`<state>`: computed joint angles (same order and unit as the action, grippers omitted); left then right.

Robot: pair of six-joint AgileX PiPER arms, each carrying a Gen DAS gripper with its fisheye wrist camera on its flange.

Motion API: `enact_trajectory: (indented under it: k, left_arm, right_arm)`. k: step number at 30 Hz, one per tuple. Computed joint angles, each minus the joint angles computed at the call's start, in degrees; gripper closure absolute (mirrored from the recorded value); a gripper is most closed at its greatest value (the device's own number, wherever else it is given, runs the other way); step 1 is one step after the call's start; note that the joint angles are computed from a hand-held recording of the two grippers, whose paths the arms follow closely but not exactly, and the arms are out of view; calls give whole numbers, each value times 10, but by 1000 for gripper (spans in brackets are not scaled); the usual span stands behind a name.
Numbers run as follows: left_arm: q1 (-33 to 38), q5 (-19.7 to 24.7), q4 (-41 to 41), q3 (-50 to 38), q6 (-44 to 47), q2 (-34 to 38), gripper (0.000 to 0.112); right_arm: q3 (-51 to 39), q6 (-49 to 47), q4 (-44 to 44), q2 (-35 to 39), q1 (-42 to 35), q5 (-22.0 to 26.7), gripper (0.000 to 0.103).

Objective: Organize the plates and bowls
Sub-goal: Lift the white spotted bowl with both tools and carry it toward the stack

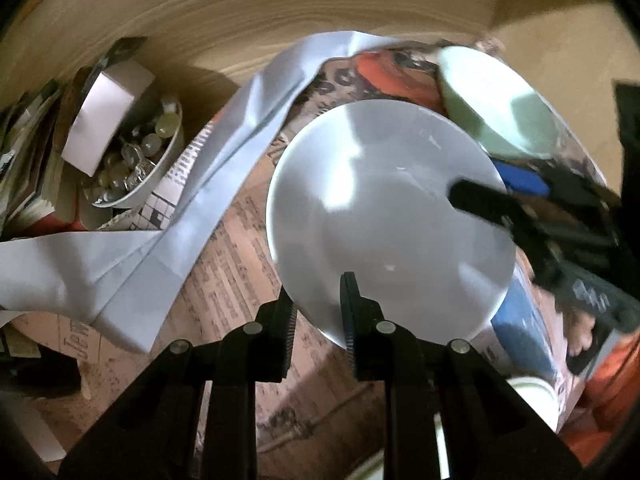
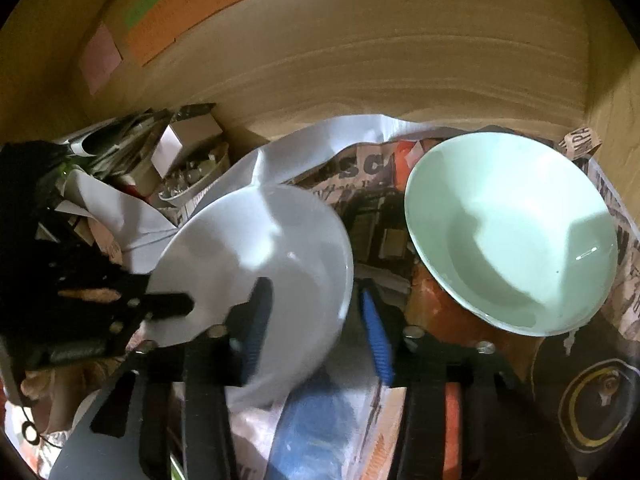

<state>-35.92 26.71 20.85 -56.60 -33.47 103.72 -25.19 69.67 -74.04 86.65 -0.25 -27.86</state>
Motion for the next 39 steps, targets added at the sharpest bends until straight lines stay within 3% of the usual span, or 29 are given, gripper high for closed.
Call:
enact_trajectory:
  k: [4, 7, 18, 24, 29, 39]
  left_arm:
    - [0, -4, 5, 18, -15, -14, 90]
    - [2, -4, 4, 10, -24, -6, 91]
    - [-6, -6, 49, 2, -80, 8, 91]
    - [10, -16, 6, 7, -47, 2, 91]
    - [-1, -25, 40, 39, -87, -38, 91]
    - [-36, -41, 172, 141, -257, -179, 91]
  right_arm:
    - [-1, -7, 9, 3, 5, 12, 84]
    - [-3, 2, -5, 6, -5, 6, 88]
    - [0, -40, 34, -2, 22, 51, 89]
    - [7, -15, 14, -25, 16, 45, 89]
    - [25, -9, 15, -79, 22, 52, 89]
    - [53, 114, -74, -210, 59, 83, 89]
